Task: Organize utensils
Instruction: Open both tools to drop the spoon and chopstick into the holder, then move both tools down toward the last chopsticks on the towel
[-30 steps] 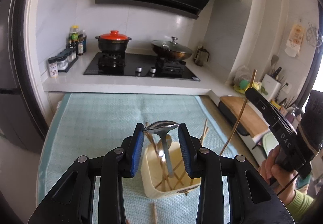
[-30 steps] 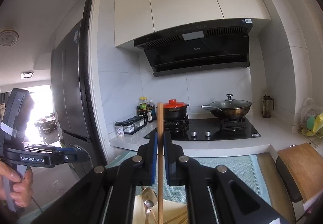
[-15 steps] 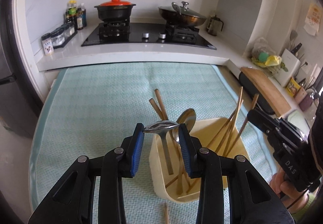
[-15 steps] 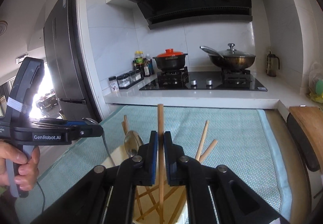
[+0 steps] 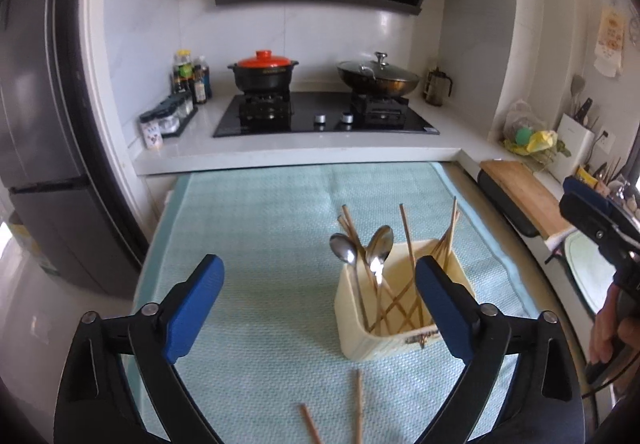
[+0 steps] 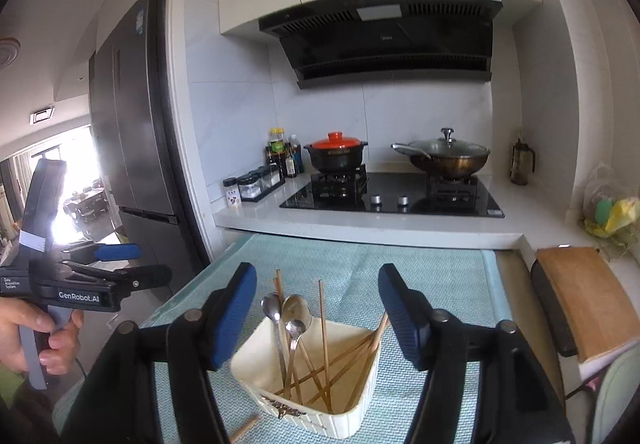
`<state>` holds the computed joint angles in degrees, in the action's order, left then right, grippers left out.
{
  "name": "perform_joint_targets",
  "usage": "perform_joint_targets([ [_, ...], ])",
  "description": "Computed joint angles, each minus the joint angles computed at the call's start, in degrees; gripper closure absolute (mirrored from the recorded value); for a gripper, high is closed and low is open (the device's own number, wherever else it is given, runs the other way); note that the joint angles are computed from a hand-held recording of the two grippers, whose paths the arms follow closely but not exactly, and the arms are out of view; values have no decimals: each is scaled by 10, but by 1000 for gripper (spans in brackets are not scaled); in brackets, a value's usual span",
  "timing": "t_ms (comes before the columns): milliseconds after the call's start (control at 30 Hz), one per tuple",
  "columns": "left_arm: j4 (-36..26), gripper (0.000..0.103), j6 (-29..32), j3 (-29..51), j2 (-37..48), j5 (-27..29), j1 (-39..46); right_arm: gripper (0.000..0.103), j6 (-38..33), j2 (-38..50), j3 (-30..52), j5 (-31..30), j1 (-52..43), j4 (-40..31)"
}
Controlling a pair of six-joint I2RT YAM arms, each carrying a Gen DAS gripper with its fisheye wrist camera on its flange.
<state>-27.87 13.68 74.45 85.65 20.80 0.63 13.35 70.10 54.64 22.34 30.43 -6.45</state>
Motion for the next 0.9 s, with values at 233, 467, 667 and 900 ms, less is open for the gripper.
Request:
perform_joint_targets([
  [233,-27,2,120,-219,-186,96,178,35,76,-82,-33,154,202,-120],
  [467,38,2,174,-449,-208,98,359,34,299,-32,-166,217,363,-104],
  [667,158,2,170,-554,-220,71,426,34,480,65,-208,183,395,-115],
  [900,219,2,155,-600,-257,81,425,34,486,83,-234,172,391,-51],
])
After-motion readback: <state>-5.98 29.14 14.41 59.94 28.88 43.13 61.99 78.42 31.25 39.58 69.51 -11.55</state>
